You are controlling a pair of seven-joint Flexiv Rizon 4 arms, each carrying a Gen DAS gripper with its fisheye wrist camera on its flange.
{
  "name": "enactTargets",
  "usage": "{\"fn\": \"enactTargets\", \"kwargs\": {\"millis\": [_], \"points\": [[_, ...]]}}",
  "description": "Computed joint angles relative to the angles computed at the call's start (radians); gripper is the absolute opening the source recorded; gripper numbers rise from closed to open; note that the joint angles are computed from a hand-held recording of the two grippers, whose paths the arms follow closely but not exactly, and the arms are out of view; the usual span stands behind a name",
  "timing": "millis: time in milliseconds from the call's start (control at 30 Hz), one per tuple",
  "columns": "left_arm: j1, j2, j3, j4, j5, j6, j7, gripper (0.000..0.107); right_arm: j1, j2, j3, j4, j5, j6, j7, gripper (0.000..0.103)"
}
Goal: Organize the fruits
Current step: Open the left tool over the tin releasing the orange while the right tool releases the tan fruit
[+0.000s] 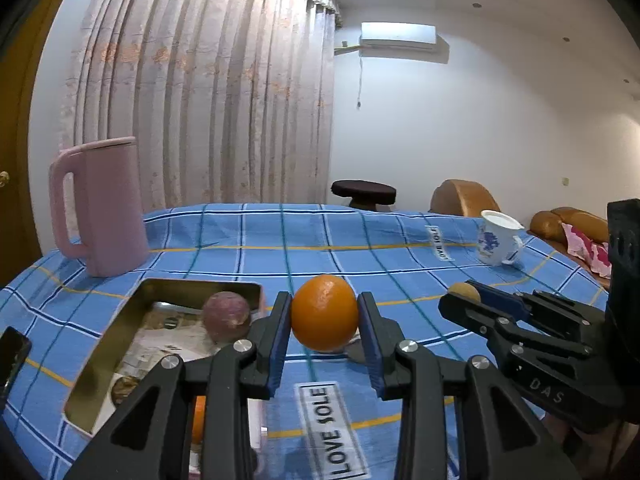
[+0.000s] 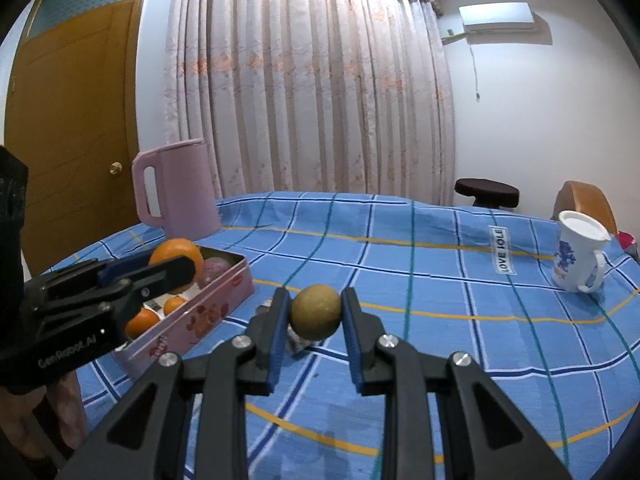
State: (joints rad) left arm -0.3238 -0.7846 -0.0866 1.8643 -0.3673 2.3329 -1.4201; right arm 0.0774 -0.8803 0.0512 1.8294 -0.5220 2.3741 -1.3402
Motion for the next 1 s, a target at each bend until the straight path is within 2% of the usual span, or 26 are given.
{"fn": "enactTargets", "kwargs": {"millis": [267,500,833,1000], "points": [[0.016,0.015,0.011,0.039,-0.017,0.026,-0.017,0.035,0.019,-0.006,0.01,-0.015,-0.017,-0.013,0.003,0.029],[0.023,0.041,0.032,0.069,-0.067,0.022,-0.005,0.035,0.021,-0.004,0.029,-0.046,-0.086,-0.047,0.027,0.029],[0.061,0.068,0.065,0.128,-0.135,-0.027,-0.009,0.035,0.028,-0.037,0.083,-0.129,-0.3,-0.139,0.122,0.029],[0.076,0.068,0.072,0.144,-0.134,-0.044,-0.022,0.035,0.04,-0.06,0.093,-0.154,-0.375,-0.189,0.148,0.029]]}}
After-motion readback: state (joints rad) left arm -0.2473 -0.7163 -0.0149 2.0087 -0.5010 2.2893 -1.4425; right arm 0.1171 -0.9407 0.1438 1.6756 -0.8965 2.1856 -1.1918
